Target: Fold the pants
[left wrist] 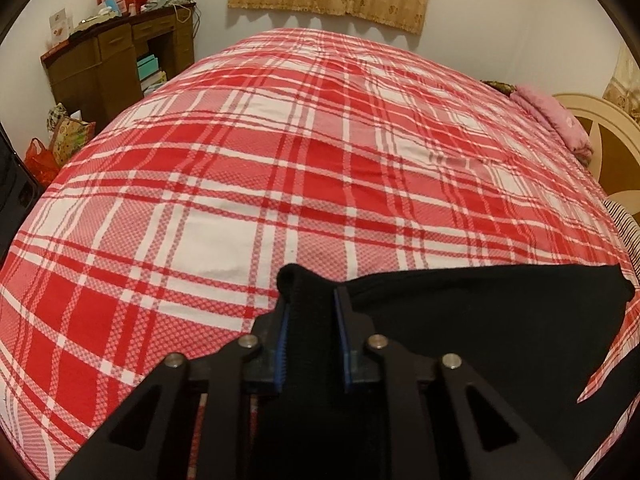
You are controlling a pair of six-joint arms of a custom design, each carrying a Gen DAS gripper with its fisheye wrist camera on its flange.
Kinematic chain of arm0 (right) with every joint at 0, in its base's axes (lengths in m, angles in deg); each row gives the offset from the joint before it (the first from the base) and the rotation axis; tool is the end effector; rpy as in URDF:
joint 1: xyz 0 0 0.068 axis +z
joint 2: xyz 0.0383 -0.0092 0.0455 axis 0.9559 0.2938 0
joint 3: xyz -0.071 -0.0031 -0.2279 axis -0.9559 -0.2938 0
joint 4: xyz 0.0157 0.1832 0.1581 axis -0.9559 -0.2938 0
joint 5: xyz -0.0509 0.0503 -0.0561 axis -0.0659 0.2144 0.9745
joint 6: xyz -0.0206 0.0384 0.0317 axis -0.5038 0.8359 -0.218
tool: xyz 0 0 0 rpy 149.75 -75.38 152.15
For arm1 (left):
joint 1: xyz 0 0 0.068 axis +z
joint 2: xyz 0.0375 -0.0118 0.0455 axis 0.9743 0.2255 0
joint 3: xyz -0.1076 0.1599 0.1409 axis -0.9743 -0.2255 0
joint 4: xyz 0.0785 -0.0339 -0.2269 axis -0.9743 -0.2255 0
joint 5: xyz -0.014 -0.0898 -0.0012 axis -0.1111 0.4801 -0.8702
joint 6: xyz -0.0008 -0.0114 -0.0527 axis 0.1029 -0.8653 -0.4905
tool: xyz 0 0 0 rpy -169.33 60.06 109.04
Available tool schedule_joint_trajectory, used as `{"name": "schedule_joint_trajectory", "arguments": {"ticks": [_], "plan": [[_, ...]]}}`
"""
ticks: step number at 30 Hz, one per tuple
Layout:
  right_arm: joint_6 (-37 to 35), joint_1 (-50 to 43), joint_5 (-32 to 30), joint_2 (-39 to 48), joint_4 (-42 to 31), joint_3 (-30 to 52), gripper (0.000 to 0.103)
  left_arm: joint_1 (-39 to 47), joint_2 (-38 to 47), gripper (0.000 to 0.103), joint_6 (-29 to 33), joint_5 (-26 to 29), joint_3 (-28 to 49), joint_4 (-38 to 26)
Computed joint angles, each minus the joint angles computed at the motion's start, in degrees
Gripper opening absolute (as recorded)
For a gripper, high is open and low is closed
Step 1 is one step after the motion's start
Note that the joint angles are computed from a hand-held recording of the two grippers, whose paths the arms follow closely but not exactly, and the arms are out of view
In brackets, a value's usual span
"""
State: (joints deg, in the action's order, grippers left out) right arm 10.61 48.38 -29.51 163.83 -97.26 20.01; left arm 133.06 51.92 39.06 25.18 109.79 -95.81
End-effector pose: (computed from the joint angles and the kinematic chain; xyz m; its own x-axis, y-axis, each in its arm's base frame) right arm 0.2561 -0.1061 0.2299 -0.6772 0.3094 -0.6676 0.2336 0.9508 0.2037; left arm 0.1707 0.2215 0.1678 -0.7727 -0.2419 -0.5868 -0.1860 0.9703 -0.1549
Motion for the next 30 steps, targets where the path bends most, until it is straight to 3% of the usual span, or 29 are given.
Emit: {"name": "schedule_joint_trajectory", "arguments": {"ticks": [9,18,20,21,23,25,30], "plan": [[-2.35,3.77,2.19,22.13,1.43,16.35,0.057,-0.6,-0.77,0.021,-0.35,-0.8,-1.26,1.58],[-5.46,6.48,2.43,39.09,-7.28,33.86,0.056,-1.15,0.56,0.021,-0.9,-1.28,-0.3,1.18],[-6.69,7.2,3.43,39.36,-7.1,33.94,0.044,-1.64,-0.41,0.021,-1.03,-1.99,-1.36,2.16],[-6.66,7.16,3.15,39.47,-7.43,34.08,0.023,-2.01,-1.04,0.021,-1.1,-2.57,-2.01,2.82],[-6.74,7.02,2.07,38.79,-7.85,33.49,0.014,-2.45,-2.19,0.02,-1.1,-3.29,-3.21,4.02],[-7.67,7.47,2.48,36.66,-6.9,31.33,0.009,-2.41,-3.01,0.014,-0.19,-2.61,-3.71,3.93],[-9.7,8.18,1.91,26.72,-4.23,23.8,0.008,0.78,-3.35,0.012,1.92,3.27,-1.89,0.76]]}}
